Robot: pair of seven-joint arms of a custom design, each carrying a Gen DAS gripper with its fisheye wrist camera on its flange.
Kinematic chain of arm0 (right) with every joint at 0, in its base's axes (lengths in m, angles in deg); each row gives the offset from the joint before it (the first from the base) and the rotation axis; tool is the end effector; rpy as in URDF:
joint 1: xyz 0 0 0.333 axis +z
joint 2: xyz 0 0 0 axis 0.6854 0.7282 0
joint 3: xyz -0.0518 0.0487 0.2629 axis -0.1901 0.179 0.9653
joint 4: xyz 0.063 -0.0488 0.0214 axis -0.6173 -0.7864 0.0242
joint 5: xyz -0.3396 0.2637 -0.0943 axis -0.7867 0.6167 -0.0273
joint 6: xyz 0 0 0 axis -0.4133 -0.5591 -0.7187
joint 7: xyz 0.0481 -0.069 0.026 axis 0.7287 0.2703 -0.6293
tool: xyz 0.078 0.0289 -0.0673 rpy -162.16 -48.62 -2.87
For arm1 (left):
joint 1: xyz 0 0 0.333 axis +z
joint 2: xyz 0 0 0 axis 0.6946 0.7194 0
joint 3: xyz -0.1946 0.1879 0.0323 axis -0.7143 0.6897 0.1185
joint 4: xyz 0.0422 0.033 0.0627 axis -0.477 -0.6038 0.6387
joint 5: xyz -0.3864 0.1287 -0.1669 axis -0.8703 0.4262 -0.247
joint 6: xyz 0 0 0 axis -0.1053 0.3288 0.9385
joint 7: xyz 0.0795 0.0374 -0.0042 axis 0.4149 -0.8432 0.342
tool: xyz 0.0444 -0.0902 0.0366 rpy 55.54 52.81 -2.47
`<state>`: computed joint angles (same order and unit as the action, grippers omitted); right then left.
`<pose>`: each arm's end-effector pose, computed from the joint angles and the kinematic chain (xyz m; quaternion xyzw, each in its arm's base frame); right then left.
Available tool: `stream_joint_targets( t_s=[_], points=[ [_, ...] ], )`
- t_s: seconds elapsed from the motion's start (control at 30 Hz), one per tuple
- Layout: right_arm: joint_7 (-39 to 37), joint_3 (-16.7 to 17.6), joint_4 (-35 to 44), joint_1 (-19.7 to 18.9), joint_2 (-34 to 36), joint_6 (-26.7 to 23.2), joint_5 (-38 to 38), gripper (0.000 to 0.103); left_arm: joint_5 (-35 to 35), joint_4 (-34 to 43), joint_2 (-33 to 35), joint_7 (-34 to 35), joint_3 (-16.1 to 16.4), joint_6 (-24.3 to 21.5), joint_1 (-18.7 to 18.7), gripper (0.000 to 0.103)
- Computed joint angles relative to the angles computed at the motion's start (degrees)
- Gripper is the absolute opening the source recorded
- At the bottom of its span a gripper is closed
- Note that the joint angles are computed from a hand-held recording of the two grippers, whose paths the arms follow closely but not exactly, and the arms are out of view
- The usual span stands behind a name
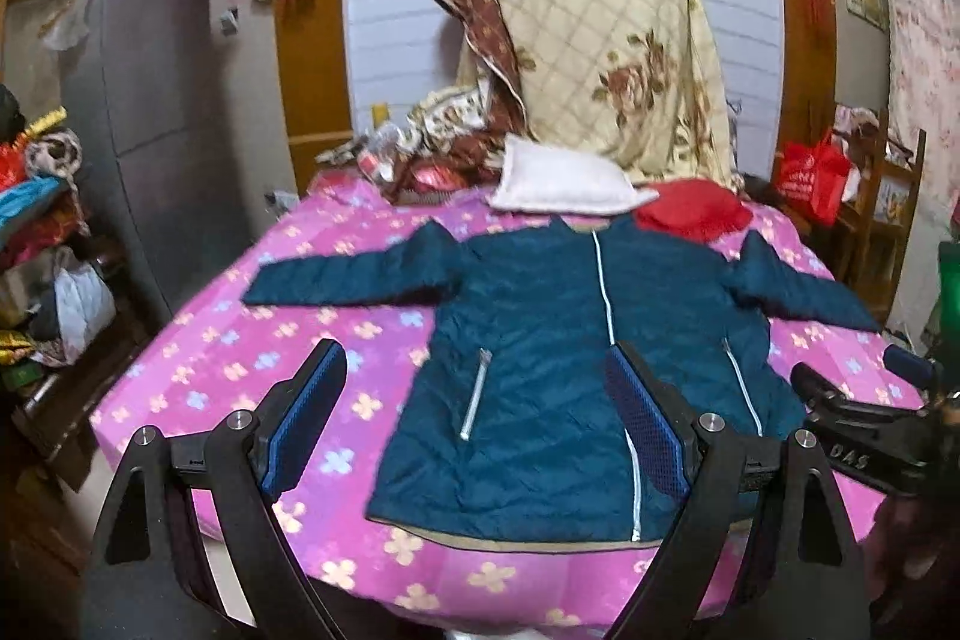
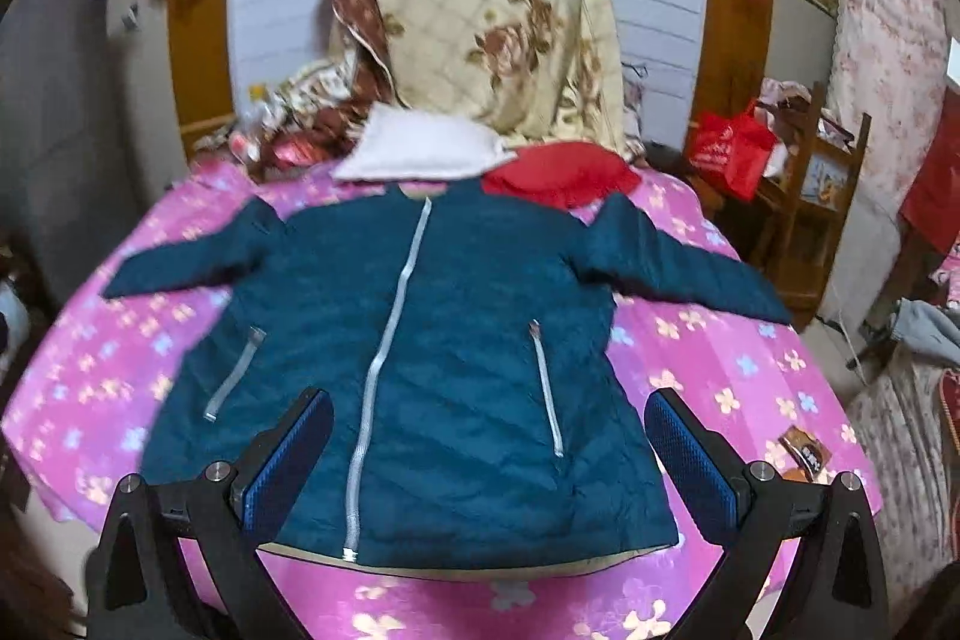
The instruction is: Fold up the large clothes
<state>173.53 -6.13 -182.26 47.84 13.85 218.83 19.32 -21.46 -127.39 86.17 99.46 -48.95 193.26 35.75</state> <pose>0.6510 0.0553 0.5678 -0.5905 0.6811 -0.3490 0.2563 0.6354 -0.2210 0.5851 -0.6002 0.6207 -0.3503 0.3630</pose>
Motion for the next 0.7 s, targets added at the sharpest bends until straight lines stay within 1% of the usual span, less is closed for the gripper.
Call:
stream_joint_targets(
  t_s=[0.13,0.23,0.33,0.5,0.6,0.7],
  points=[
    [-0.27,-0.68,1.43,-0.12,2.78,-1.24,-1.18,0.103,-0.69,4.99,5.48,1.6,-0.16,-4.61,-1.48,0.088],
    [-1.88,-1.6,3.68,0.09,5.65,-2.51,0.76,0.103,-2.39,8.32,8.83,3.23,0.32,-7.11,-2.5,0.088],
    [-3.08,-2.53,5.54,0.44,7.93,-3.69,2.86,0.103,-1.73,11.5,11.77,2.79,1.34,-9.5,-3.95,0.088],
    [-4.68,-3.8,7.49,1.05,10.61,-4.89,5.49,0.103,-7.7,16.23,15.96,7.02,1.35,-14.22,-4.01,0.088],
    [-5.34,-4.24,8.68,1.41,11.85,-5.76,6.64,0.103,-11.47,17.59,17.42,8.43,1.33,-15.81,-3.72,0.088],
    [-5.39,-4.62,9.44,1.98,12.66,-6.37,6.79,0.103,-13.2,18.08,18.04,8.81,1.88,-15.64,-3.28,0.088]
  ],
)
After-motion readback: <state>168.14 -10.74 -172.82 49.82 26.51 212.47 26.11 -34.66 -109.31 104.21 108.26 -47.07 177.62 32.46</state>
